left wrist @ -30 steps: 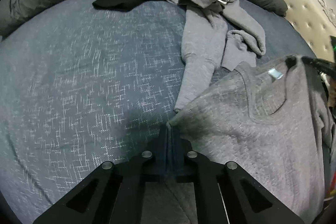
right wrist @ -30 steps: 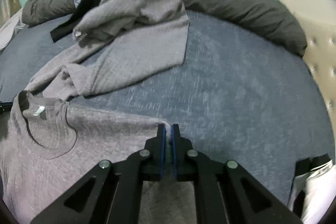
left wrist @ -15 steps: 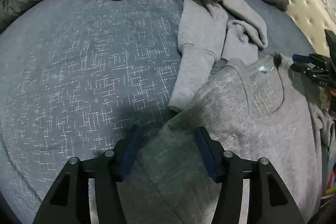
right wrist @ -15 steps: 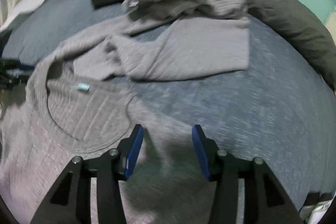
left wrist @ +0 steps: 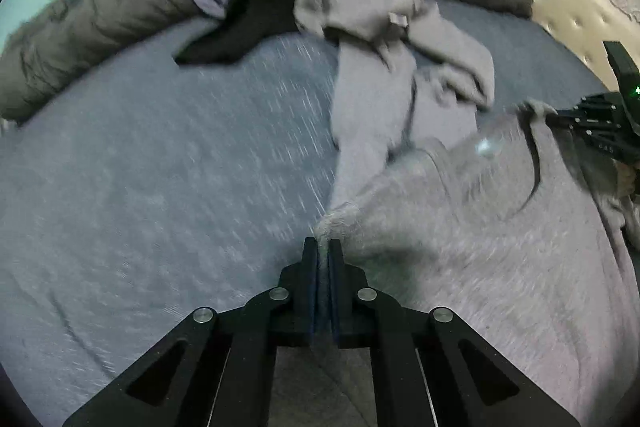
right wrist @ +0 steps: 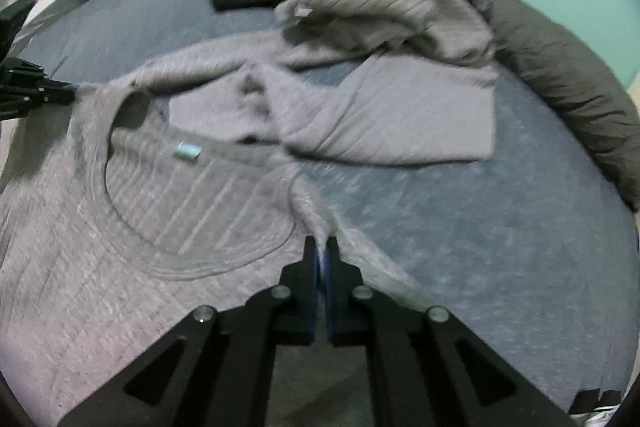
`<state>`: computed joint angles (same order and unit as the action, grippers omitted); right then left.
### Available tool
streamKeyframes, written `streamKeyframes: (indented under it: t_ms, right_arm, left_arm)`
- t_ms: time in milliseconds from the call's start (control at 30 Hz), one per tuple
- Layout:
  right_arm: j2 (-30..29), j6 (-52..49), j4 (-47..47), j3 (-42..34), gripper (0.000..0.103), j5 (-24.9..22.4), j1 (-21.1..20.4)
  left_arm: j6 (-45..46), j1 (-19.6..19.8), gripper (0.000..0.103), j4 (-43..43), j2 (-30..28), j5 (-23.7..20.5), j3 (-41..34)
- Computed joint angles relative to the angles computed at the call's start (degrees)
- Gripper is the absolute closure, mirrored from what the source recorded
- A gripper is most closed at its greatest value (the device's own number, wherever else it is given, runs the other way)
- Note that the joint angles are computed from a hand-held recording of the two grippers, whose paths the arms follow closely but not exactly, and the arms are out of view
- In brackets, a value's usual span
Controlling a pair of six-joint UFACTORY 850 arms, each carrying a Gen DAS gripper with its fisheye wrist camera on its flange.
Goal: Fold clothes
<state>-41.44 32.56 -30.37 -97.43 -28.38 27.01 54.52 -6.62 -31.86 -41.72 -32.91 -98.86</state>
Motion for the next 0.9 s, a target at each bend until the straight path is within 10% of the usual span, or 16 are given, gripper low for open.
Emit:
streamKeyframes:
  t_ms: [367, 767, 900]
  right_arm:
    - [1.46, 14.79, -9.98, -2.76, 0.101, -2.12, -0.84]
    - [-8.64, 3.79, 6.15, -13.17, 0.101, -9.01, -3.14]
    - [-7.85, 6.86, 6.03, -10.49, 0.081, -6.84, -3.45]
  left_arm:
    - [-10.74, -0.79, 0.098, 6.81, -5.33, -1.50, -13.50]
    - [-19.97, -3.19, 0.096, 18.29, -15.69, -6.16, -24.00]
    - [-20.27, -3.30, 0.088, 18.54, -14.40, -4.10, -20.41]
